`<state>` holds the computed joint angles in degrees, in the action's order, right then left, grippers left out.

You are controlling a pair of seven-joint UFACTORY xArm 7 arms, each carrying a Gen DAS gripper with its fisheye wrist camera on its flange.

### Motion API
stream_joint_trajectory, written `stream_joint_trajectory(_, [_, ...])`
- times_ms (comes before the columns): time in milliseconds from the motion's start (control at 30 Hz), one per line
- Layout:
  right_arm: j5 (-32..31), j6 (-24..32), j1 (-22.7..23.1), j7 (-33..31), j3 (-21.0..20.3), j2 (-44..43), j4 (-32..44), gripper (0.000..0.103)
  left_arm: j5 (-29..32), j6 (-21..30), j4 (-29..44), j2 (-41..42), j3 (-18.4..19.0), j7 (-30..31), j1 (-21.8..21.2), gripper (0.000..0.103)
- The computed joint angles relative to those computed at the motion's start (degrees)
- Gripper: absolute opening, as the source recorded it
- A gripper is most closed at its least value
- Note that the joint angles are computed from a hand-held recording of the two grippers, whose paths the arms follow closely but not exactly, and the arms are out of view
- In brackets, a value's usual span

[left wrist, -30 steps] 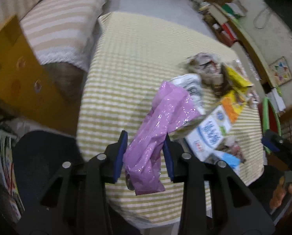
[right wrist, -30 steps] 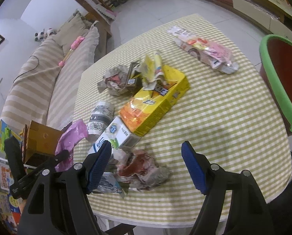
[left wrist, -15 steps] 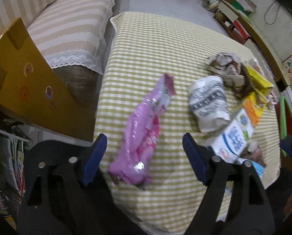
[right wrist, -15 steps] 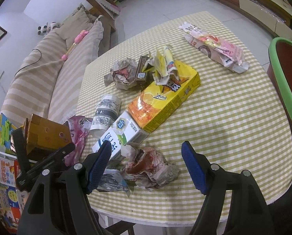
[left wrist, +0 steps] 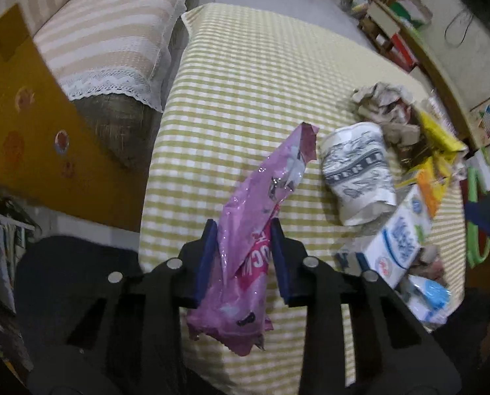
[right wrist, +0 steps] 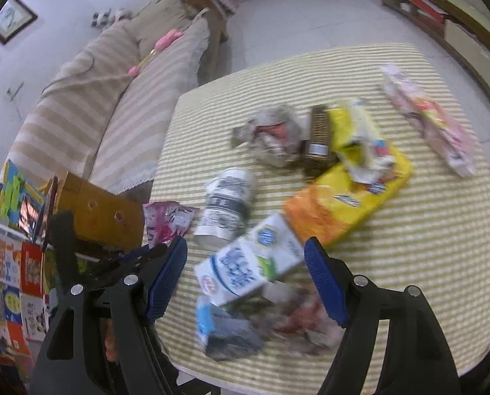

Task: Collect trash
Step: 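Lift the pink wrapper off the table with the left tool, then grasp the white LIFE paper cup with the right tool while the left tool holds the wrapper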

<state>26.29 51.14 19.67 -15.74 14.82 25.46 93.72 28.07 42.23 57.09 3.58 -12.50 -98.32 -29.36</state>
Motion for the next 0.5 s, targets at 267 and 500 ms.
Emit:
stream_joint_trajectory(267, [-6.8, 4.1, 5.4, 6.1, -0.6, 10.0, 12.1, 0.072, 1.4, -1.6, -3.3, -3.1, -2.0, -6.8, -0.9, 0.032])
stream_joint_trajectory(500, [-11.5, 5.0, 8.0, 8.6, -1.6, 12.4, 15.1, 0.078, 5.2, -3.9, -3.9, -3.0, -2.0, -9.2, -0.5, 0.032])
